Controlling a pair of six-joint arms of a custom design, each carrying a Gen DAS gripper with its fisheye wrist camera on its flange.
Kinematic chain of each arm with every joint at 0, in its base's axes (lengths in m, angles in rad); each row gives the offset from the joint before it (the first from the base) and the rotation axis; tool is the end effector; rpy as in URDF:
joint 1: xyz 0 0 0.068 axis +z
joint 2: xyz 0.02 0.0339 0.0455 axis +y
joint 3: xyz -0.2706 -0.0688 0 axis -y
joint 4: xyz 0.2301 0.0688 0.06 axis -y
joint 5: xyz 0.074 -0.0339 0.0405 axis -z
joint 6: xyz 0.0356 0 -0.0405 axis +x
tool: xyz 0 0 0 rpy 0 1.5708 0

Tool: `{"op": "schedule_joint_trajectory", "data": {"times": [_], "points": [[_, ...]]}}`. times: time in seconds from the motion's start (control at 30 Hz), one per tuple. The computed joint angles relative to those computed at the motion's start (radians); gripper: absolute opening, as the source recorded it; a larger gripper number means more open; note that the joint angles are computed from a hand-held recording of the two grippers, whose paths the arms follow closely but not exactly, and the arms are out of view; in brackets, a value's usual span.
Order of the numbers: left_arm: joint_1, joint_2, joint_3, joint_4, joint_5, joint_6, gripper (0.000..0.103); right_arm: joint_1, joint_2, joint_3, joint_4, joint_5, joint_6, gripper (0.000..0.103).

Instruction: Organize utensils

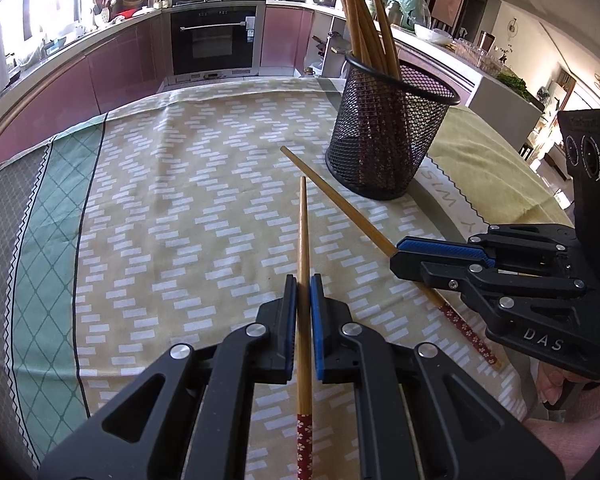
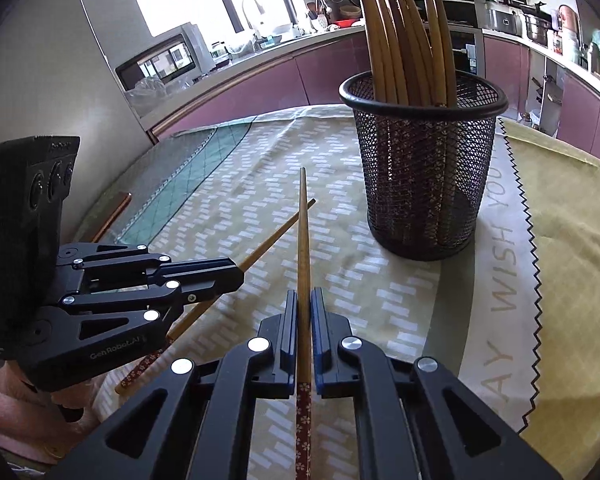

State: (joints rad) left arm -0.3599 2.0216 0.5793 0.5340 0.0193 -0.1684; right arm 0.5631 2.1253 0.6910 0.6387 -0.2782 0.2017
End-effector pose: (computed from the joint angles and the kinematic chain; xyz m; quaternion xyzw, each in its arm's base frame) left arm 0.2752 -0.1043 0.0501 0.0935 0.9410 -0.0937 0.3115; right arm 0.2730 0.1839 0.0465 -0.2163 0.8925 0.2588 0.2994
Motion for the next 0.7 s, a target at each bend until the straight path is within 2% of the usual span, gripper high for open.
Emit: {"op": "schedule_joint_trajectory", "data": {"times": [0.7], "points": [[0.031,-0.100,-0.067,0.047,0.077,-0.024,0.008,-0.022,-0.074,-0.094,0.114,-0.040,0.027,0.006]]}}
